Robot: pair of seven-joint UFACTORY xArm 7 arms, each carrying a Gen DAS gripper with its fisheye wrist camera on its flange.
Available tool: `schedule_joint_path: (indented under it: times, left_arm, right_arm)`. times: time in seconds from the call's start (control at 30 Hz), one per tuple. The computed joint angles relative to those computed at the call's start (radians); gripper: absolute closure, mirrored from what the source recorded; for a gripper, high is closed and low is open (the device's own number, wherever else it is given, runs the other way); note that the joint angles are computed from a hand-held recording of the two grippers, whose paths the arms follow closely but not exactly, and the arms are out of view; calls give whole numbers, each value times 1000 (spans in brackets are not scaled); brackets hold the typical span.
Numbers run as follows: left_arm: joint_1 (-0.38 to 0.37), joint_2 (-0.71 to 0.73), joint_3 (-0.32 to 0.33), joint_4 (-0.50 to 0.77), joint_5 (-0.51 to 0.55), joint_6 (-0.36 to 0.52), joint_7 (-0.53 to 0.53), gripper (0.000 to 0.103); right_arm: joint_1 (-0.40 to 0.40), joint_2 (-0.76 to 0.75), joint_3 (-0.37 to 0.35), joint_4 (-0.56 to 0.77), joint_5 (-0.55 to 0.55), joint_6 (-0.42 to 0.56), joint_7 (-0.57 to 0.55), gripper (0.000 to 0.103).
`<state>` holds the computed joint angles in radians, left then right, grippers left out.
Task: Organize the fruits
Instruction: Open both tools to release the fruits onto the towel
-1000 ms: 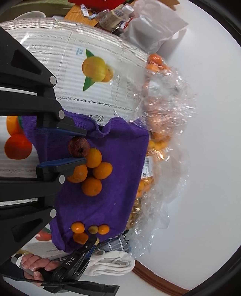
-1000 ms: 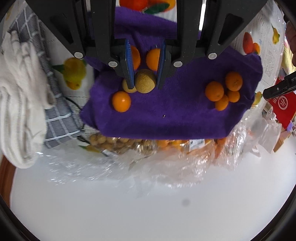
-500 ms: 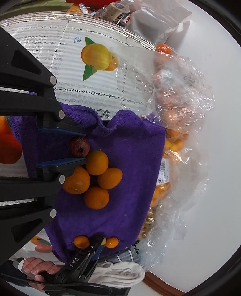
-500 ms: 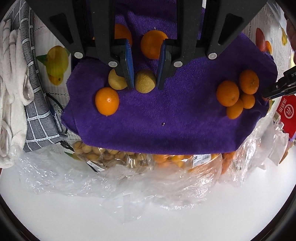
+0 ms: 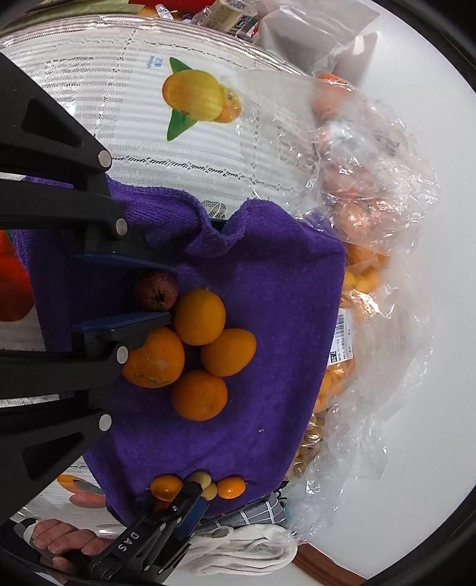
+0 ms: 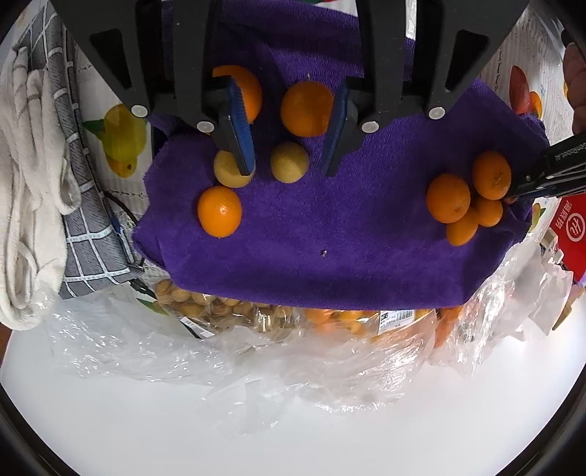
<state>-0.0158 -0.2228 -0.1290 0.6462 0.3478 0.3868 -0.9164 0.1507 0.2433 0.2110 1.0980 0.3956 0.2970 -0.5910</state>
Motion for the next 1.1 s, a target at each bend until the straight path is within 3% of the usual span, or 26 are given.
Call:
schedule_joint_path:
  times: [0.5, 0.73, 0.97, 1.1]
  left_arm:
    - [3, 9, -4, 3, 29, 0, -14, 78]
    - [-12, -32, -12, -4, 20, 15, -10, 55]
    - [-32, -159, -56, -34, 11, 91, -18, 42]
    - [-44, -279, -105, -63, 2, 154, -45, 31]
  right_arm:
    - [9, -55, -16, -67, -13, -32, 8, 62]
    - [10, -94, -27, -90, -1, -20, 22, 62]
    - [27, -201, -55, -151, 26, 19, 42, 61]
    - [47, -311, -93, -211, 56, 50, 35, 53]
